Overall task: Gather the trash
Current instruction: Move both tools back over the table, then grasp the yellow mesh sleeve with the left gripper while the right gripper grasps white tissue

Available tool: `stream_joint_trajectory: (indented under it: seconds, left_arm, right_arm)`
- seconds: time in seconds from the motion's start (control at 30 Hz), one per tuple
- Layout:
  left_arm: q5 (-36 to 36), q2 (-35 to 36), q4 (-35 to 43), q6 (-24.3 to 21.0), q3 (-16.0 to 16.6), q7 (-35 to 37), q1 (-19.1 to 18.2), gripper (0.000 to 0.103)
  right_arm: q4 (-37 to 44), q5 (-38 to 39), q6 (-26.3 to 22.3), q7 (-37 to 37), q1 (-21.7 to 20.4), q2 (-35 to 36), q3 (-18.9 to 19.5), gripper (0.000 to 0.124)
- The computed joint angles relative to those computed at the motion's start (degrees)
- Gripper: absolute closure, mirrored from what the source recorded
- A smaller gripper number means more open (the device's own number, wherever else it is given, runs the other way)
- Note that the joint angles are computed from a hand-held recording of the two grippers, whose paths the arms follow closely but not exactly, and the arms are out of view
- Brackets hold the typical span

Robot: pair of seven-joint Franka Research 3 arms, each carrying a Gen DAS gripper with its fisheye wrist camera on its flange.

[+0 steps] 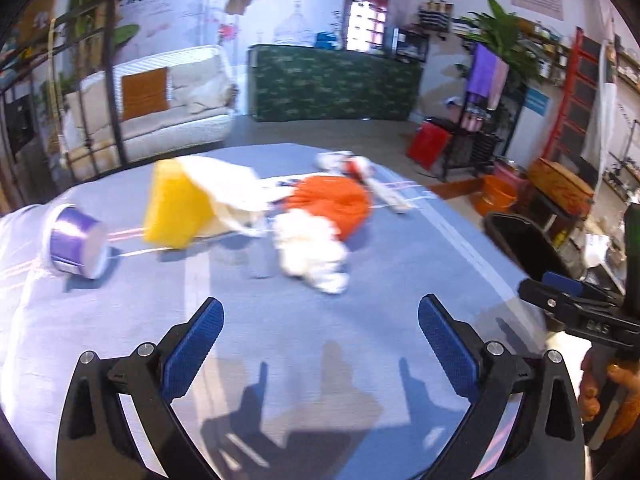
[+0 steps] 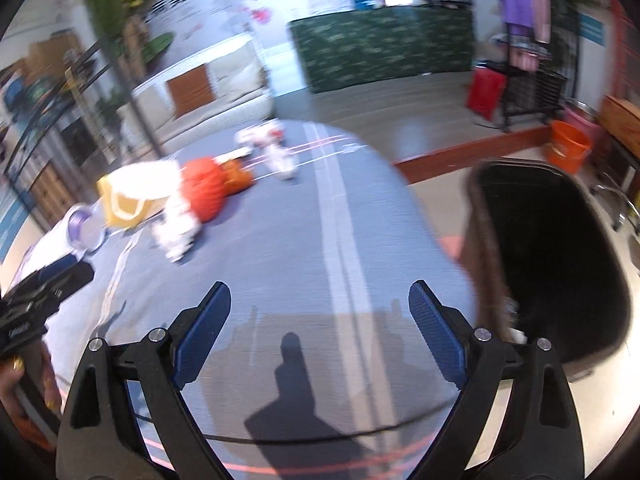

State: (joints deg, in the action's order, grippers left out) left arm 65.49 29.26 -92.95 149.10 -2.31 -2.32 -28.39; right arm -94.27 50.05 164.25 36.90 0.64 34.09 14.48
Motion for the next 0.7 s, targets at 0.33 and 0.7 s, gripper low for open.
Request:
stream_joint_trajectory:
  seconds: [0.33,0.7]
  left_arm:
    - [-0.11,-2.68,-5.11,-3.39,0.19,7.8,6.11,0.024]
    - [-8.02,6.34,6.78,-3.7,2.12,21.21,8.46,0.035]
  right_arm:
    - [1.91,-5.08,-3.4,1.03,4.27,0.64,-0.41,0.034]
    - [7.13,-12.5,-7.45,7.81,8.37,3.48,-2.93,0.034]
